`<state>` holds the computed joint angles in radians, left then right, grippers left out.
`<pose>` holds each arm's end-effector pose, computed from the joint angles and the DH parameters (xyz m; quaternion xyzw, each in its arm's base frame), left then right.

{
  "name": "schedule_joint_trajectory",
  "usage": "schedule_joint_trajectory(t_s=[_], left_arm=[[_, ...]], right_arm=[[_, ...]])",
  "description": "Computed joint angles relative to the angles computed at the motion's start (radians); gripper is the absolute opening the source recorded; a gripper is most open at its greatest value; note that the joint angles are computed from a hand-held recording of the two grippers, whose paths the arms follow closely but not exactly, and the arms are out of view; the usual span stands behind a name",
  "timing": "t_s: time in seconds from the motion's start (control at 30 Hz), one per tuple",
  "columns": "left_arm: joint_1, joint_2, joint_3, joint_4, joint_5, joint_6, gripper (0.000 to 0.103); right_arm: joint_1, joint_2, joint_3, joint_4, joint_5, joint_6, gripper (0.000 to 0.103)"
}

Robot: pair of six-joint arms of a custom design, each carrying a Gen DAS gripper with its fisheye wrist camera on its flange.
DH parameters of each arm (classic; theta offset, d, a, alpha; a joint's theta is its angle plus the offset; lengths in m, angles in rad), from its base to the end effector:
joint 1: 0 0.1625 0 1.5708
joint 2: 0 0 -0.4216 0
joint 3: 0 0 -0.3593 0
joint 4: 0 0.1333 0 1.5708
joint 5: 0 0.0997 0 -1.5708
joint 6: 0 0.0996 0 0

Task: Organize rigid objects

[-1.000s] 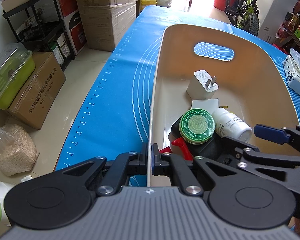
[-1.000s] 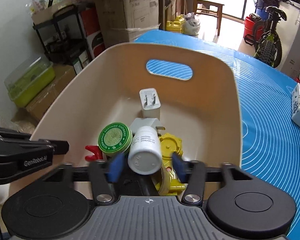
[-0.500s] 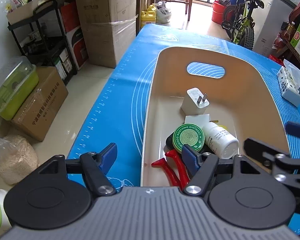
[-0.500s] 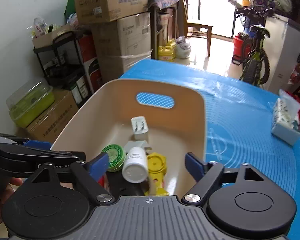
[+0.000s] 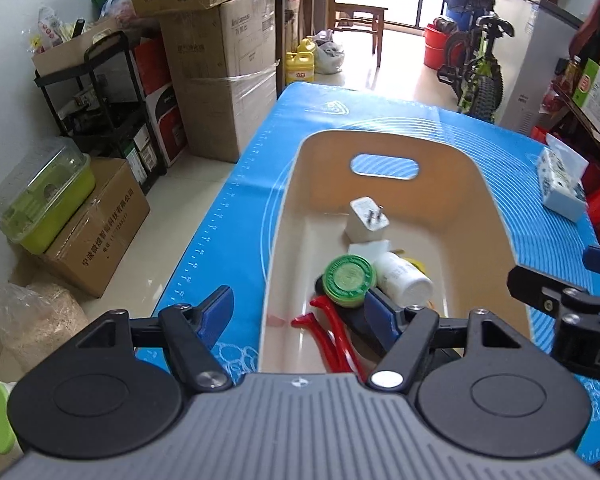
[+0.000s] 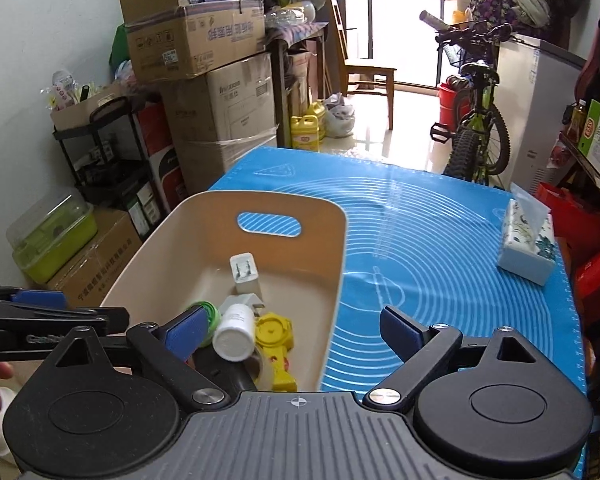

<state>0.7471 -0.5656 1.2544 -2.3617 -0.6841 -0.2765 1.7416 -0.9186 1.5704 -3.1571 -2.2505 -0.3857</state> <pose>-0.3991 -0.6565 0.1076 0.2227 0.8745 -0.2633 0.3411 0.1824 -0.6414 0.3138 0.0868 -0.8506 0.3903 0.3414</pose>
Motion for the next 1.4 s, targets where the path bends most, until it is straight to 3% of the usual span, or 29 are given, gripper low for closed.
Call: schedule_joint_trajectory(t_s=[0.27,1.1,1.4], left_arm=[[-0.071,-0.057,0.108,-0.029,0.045,-0.042,0.073],[-0.293,-0.165,0.402,-0.176,0.058,-0.135,0.073],[-0.344,-0.174,0.507,-0.266,0.046,-0.140,0.073]], right_arm=[[0.030,-0.083,0.106,-0.067,-0.028,-0.018,0.093],[0.145,-0.395,0.471,-0.264,-0.146,-0.055,0.093],[0.133,-0.500,0.613,-0.303,-0.158,0.029,0.093]])
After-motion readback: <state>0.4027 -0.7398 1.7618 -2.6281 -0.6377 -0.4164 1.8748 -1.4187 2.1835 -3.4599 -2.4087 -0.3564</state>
